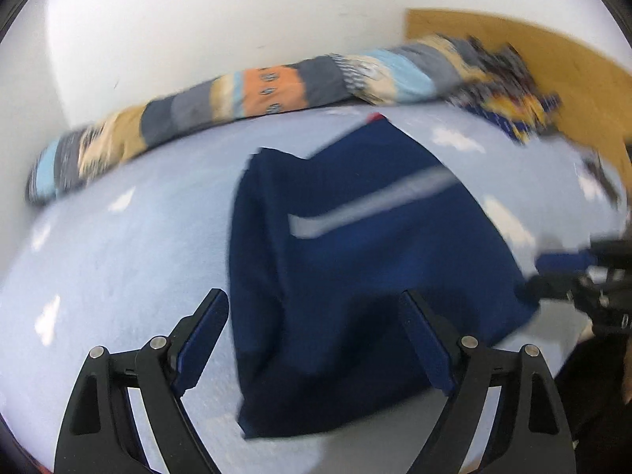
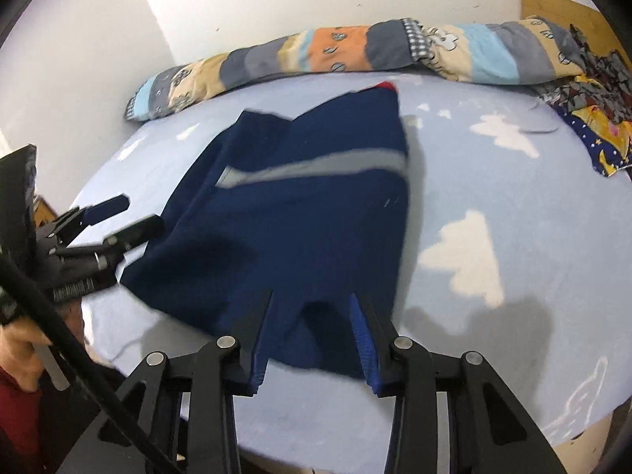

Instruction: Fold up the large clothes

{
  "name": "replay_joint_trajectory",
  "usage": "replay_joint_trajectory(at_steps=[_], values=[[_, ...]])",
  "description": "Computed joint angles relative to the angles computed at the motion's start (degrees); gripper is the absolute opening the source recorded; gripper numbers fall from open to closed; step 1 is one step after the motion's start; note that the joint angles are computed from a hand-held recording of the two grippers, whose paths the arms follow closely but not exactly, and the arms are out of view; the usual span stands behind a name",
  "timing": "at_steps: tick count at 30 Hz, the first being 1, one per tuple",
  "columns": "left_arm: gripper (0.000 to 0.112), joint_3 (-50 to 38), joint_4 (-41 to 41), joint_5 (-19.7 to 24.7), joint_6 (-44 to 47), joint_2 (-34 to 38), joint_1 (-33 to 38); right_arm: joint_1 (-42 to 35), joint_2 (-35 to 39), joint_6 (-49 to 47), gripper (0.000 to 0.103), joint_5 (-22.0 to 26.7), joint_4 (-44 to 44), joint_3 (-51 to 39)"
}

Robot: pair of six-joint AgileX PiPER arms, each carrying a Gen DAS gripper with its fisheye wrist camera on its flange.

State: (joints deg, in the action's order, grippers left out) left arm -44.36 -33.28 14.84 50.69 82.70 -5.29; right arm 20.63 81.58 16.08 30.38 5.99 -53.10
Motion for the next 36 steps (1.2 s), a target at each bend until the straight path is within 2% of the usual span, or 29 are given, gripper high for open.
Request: replay_joint_trajectory(at_steps=[2,4,5,6,8,9,12,14,17,19,22,25,27,29,32,33,34,36], values=[[0.085,0.43,6.19,-0.08,-4.37,1.76,-1.65,2.19,0.65,1.57,0.04,-0.39,-1.99,0.87],[0.079,0.82,17.33,-1.54,-15.09,4.86,-2.62,4.04,3.14,6.23,0.04,0.12,-6.71,0.37],[0.079,0.28,20.44,-2.12,-18.56,7.17,-2.51,4.14,4.95,7.38,0.04,1.47,-8.89,-0.35],[0.079,-1.2,21.26,-0.62,-20.33,9.68,-1.65,3.95,6.22,7.36,0.04,2.21,-8.77,-0.62],[0.08,-4.46,16.04,4.19,-18.25,12.62,0.8,2.33,8.14,3.34,0.04,1.85,-4.02,-0.5],[0.081,-4.85,12.99,5.14,-16.11,12.83,2.12,2.22,8.43,3.15,0.04,2.09,-3.93,-0.87],[0.081,-4.62,12.91,5.77,-17.5,11.73,3.0,3.04,8.56,5.36,0.043,2.6,-6.05,-1.37],[0.081,-4.62,13.35,6.78,-19.2,9.41,3.56,1.8,7.37,3.22,0.044,3.58,-3.44,-1.78],[0.081,-8.53,8.95,9.57,-16.69,7.55,4.85,-1.87,3.81,-0.21,0.046,3.37,-0.04,-2.77],[0.083,-11.99,5.06,8.32,-14.44,7.72,5.52,-5.16,5.09,-0.76,0.052,5.83,1.1,-7.71],[0.083,-22.49,7.52,9.98,-22.48,13.31,5.76,-11.61,11.98,-3.73,0.052,6.87,6.64,-19.05],[0.083,-33.15,12.17,12.17,-30.25,20.32,4.16,-13.61,20.48,-2.43,0.052,7.06,6.86,-29.35],[0.083,-43.01,19.7,13.25,-38.08,28.08,1.43,-13.47,26.13,0.6,0.043,6.57,4.78,-36.29],[0.083,-52.37,22.98,16.11,-41.21,35.79,-0.36,-13.78,33.17,2.24,0.038,8.4,3.23,-45.27],[0.083,-68.58,30.99,23.1,-48.22,48.4,-2.26,-13.64,43.0,1.05,0.036,14.08,3.1,-58.74],[0.083,-74.31,33.25,27.07,-49.92,52.38,-2.63,-13.12,45.24,1.01,0.036,16.26,2.12,-61.94],[0.083,-80.04,33.72,30.78,-49.98,56.97,-2.4,-13.42,47.94,0.07,0.035,18.89,2.06,-65.69],[0.085,-91.47,27.79,39.17,-47.34,64.35,-0.61,-13.3,55.58,0.61,0.033,27.62,0.37,-76.5]])
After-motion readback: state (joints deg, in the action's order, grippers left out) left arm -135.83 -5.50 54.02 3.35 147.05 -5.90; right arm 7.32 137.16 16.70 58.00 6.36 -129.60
